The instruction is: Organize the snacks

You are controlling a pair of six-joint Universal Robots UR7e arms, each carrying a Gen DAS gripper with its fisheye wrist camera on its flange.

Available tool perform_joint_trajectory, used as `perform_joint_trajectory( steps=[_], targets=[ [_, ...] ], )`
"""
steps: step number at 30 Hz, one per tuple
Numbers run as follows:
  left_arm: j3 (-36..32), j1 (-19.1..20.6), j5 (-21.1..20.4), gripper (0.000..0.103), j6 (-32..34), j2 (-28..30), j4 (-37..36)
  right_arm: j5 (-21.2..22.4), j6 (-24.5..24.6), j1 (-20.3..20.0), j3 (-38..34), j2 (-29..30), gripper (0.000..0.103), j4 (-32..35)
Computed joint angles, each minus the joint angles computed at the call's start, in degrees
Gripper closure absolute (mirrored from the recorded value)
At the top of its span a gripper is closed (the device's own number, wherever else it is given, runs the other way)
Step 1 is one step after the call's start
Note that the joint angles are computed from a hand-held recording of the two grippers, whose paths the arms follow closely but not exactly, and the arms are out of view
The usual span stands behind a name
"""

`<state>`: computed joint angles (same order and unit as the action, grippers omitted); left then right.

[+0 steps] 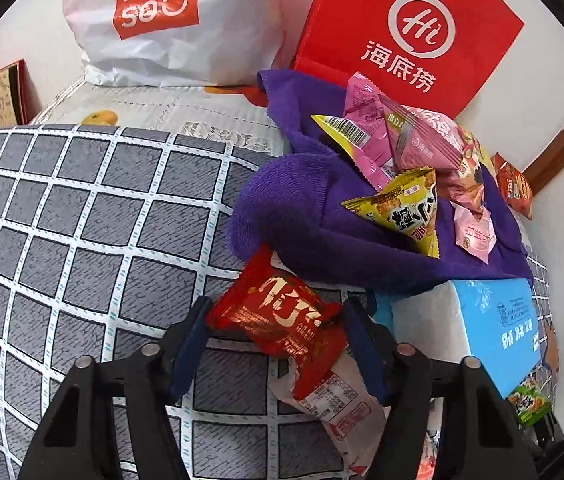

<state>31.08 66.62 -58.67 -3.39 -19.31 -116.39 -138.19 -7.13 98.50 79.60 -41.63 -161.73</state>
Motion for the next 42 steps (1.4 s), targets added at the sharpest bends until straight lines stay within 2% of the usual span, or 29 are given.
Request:
perform_joint_trajectory(
  steps=[5,9,12,15,19,23,27,29,33,40,42],
  targets=[
    [2.73,0.43,-2.18,0.047,-0.32,-2.69,0.71,1.57,0.55,-0.33,0.65,-0.76,0.053,-0.26],
    [11.92,0.18,-3.83,0.047,0.15,-8.81,-2.34,1.64,0.54,-0.34,0.64,-0.78,0.053,-0.26],
    [18.63,-0.42,-3.01,0.047,0.74,-13.07,-4.51,1.92,0.69,-0.38,0.72,-0.86,0.053,-0.30],
    [23.99,-0.28,-5.65,0.047,0.93,-17.07,-3.10,2.41,0.78,-0.51,0.85,-1.06,0.052,-0.35],
    [30.23,-0.72,-5.37,0.046,2.32,-20.73,-3.49,2.57,0.72,-0.56,0.84,-1.11,0.052,-0.29],
    [32.29,-0.93,-3.42,0.043,3.23,-21.00,-5.35,2.77,0.83,-0.56,0.91,-1.15,0.052,-0.35],
    [33.28,-0.75,-3.23,0.023,3.34,-20.05,-9.65,3.23,0.87,-0.64,1.05,-1.29,0.050,-0.34],
    [34.39,-1.10,-2.49,0.020,4.80,-19.73,-12.50,3.21,0.72,-0.63,1.01,-1.22,0.049,-0.28],
    [37.58,-2.09,0.42,0.022,9.29,-19.77,-18.16,2.73,0.41,-0.54,0.84,-1.03,0.049,-0.16],
    [42.81,-1.88,-1.06,0.022,11.70,-23.12,-22.19,2.84,0.19,-0.56,0.78,-0.96,0.047,-0.10],
    [43.95,-1.94,-0.17,0.030,12.97,-23.22,-24.64,2.71,0.08,-0.51,0.74,-0.93,0.047,0.01]
  ],
)
